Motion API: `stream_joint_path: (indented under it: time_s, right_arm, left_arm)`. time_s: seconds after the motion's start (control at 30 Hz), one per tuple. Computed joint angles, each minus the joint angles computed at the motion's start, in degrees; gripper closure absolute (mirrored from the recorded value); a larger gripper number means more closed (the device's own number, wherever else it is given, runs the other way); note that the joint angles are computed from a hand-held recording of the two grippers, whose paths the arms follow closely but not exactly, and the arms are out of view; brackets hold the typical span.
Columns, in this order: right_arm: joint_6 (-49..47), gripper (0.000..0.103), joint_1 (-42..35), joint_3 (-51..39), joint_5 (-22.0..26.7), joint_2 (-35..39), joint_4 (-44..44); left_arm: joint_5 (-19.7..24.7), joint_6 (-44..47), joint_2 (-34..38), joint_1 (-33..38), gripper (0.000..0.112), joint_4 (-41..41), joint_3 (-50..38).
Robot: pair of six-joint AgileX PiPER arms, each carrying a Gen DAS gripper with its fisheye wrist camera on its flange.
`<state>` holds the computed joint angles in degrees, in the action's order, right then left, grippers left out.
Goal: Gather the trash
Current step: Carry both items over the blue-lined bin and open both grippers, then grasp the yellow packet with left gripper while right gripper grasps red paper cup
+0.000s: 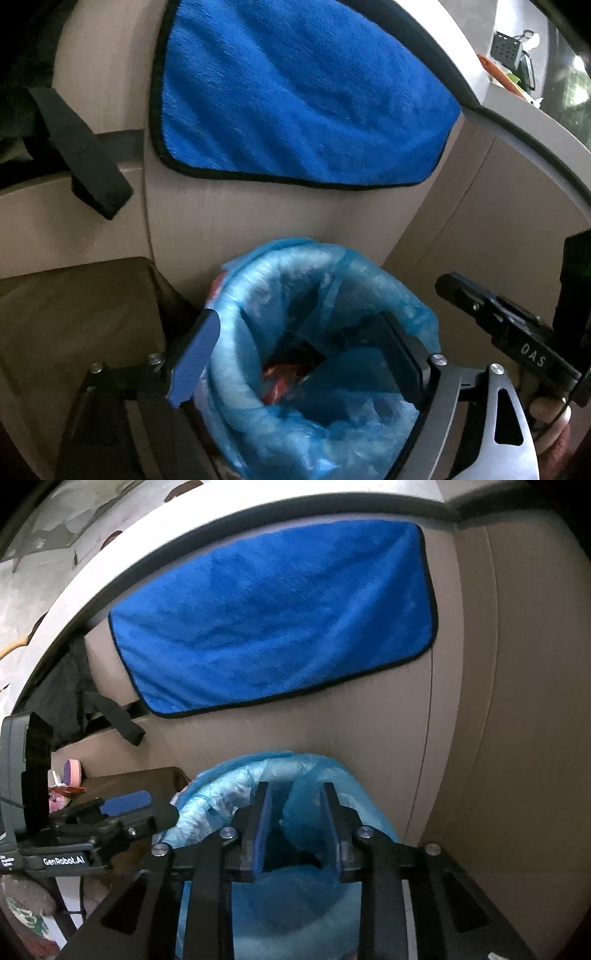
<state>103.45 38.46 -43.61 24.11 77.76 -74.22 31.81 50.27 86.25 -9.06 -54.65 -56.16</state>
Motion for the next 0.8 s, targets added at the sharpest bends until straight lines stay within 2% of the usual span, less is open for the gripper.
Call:
stream_joint_path:
  time_s: [0.13,0.23,0.3,0.5,0.57,0.63,0.7,0.8]
  right_arm:
    - [0.5,0.076,0.5,0.1,0.5,0.3,0.4]
    - [0.7,0.071,1.9,-0.4,1.7,0.4,0.6]
    - [0.2,0.068,3.1,-1.1,2.5,0.7,1.2]
    - [-2.0,0.064,9.4,-5.2,6.3,2.3,3.3]
    - [-3.0,0.064,11.7,-7.3,7.7,3.4,4.1]
    - [-4.7,0.061,14.5,-10.0,8.9,4.9,5.4]
    - [-6.9,0.058,17.4,-13.9,9.8,7.3,6.7]
    - [-10.1,0.052,21.2,-19.5,11.2,11.0,8.1]
  left_arm:
    - [0.0,-1.3,-1.7,2.4,0.018,1.4,0.1]
    - [-0.9,-2.5,-4.5,4.7,0.018,3.5,1.1]
    - [0.8,-1.7,-5.8,7.8,0.018,3.4,1.4]
    - [9.5,4.5,-11.3,22.8,0.016,2.2,3.9]
    - [13.4,9.6,-12.7,29.9,0.014,1.7,4.4]
    - [15.0,15.2,-14.1,35.8,0.013,0.7,5.3]
    - [17.5,18.9,-14.2,41.9,0.013,0.6,5.0]
    - [24.1,23.1,-12.0,53.7,0.014,-0.1,2.1]
